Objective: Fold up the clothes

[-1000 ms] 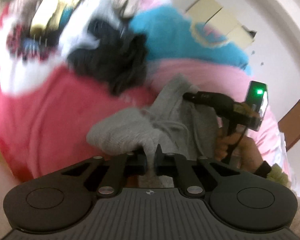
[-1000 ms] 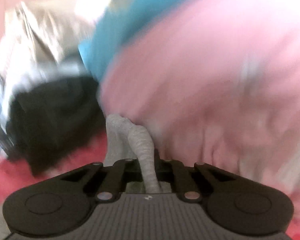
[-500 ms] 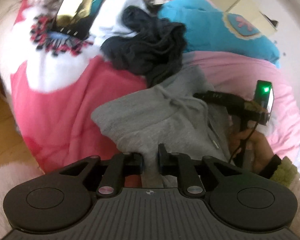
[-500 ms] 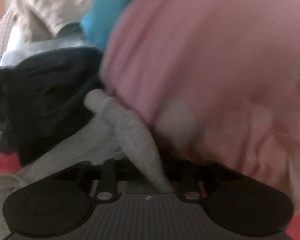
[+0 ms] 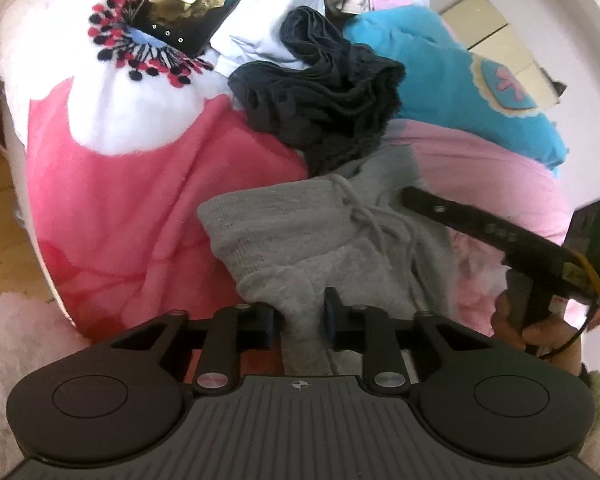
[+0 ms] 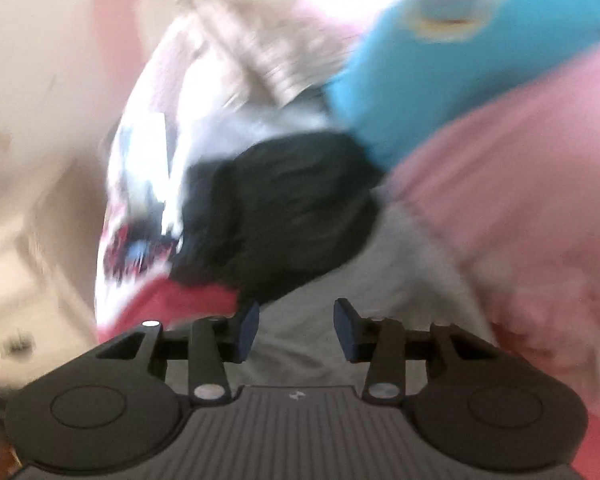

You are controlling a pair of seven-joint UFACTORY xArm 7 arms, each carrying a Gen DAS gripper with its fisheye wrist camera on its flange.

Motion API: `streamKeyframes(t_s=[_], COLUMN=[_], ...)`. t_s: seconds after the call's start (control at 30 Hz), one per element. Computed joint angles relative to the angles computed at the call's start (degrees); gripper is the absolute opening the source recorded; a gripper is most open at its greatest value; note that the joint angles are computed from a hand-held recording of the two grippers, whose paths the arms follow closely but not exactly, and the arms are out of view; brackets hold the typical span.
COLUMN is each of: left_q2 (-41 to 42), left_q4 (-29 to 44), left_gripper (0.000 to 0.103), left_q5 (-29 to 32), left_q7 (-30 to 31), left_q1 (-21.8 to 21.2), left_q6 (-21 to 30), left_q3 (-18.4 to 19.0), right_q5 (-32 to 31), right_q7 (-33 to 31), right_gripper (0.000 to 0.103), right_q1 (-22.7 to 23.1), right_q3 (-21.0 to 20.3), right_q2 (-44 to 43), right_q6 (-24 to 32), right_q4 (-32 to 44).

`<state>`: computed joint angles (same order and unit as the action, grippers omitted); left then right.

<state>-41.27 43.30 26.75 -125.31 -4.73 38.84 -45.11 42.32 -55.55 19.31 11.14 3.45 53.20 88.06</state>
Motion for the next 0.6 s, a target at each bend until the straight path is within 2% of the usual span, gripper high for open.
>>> streamKeyframes(t_s=[0.07,0.17,0.23,0.3,0.6], left_q2=[0.39,0.93,1.06,1.17,3.36], left_q4=[0.6,1.01,0.99,0.97,2.67], left_gripper=[0.015,0.014,0.014,0.014,0.014], left_q5=[-0.01,0.37,0.64,0.9,3.15], left_q7=[0.13,0.87,0.75,0.63,2.42], left_q1=[0.12,-0.24,-0.41,-0.56,-1.0], left_q6=[1.19,2.27,2.38,2.48,5.08], left_q3=[-0.38,-0.32,-0.24,-0.17,-0.49], right_q5=[-2.84,-5.38,-5.89,-7.96,-19.53], right_q7=[-0.62,8.53,15.96,21.05,30.59], right_gripper=[0.043,0.043,0.043,0.044,0.047], right_q1=[0.4,2.1,1.72,1.9,5.11], right_q3=[1.88,0.9,0.73,1.01,2.39], right_q2=[-0.65,2.42,5.78,8.41,15.07], right_q6=[-2.96,-2.86,0.22,1.02,3.38], right_q4=[-2.22,0.58,5.13,8.42,16.27])
